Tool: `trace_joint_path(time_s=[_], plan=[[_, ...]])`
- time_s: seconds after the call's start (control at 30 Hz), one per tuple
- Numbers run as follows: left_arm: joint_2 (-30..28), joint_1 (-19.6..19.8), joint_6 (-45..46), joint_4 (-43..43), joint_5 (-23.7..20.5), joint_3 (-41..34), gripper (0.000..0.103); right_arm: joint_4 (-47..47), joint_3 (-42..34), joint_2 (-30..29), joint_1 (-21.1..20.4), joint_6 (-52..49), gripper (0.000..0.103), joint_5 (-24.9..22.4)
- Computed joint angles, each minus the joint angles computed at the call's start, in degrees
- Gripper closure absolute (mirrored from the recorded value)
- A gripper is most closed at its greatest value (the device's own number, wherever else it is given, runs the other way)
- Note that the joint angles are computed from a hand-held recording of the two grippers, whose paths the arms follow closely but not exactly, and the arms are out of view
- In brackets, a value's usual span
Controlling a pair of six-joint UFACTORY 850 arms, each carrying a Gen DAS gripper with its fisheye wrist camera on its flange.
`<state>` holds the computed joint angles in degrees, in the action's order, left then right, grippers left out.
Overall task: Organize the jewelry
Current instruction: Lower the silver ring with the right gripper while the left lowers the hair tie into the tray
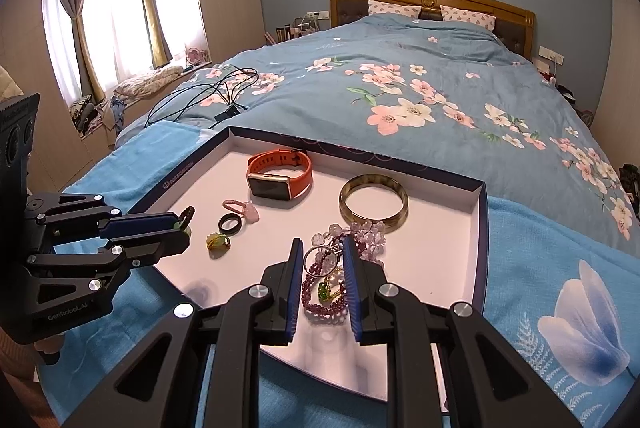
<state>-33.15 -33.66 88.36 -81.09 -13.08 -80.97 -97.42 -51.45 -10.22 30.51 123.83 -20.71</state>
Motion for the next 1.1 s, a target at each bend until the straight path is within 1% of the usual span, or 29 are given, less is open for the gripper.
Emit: trace_joint_path(time_s=[0.03, 0.3, 0.47, 0.7, 0.8, 0.87, 1.1], plan=[[-0.05, -0.35, -1.42, 1.17, 0.29, -0.24, 0.087, -0.12, -0.04, -0.03, -0.08, 0.05, 0.085, 0.04], [-0.35, -0.51, -3.07, 2.75, 0.62, -0.67, 0.087, -0.22, -0.29, -0.48, -0.83, 0.09, 0.085, 0.69], [-0.79, -0.46, -6.04, 5.53, 0.63, -1.11, 0.087, 0.36, -0.73, -1.02, -1.40, -0.57, 0.085, 1.26], [-0.99, -0.32, -6.71, 6.23, 0.63, -1.14, 0.087, 2.50, -1.40, -1.48, -1.76, -2.70, 0.085, 1.75], [-1.24, -0.48, -8.33, 7.71, 0.82, -1.46, 0.087, 3.36, -1.69, -1.61, -1.79, -3.48, 0.085, 1.86], [-1.75, -0.72, -11.27, 10.43, 0.95, -2.29, 0.087, 3.42, -1.78, -1.72, -1.83, -3.58, 0.085, 1.86], [-2.26, -0.66, -13.68, 12.65, 0.96, -2.83, 0.087, 3.68, -1.91, -1.86, -1.91, -3.90, 0.085, 1.82]])
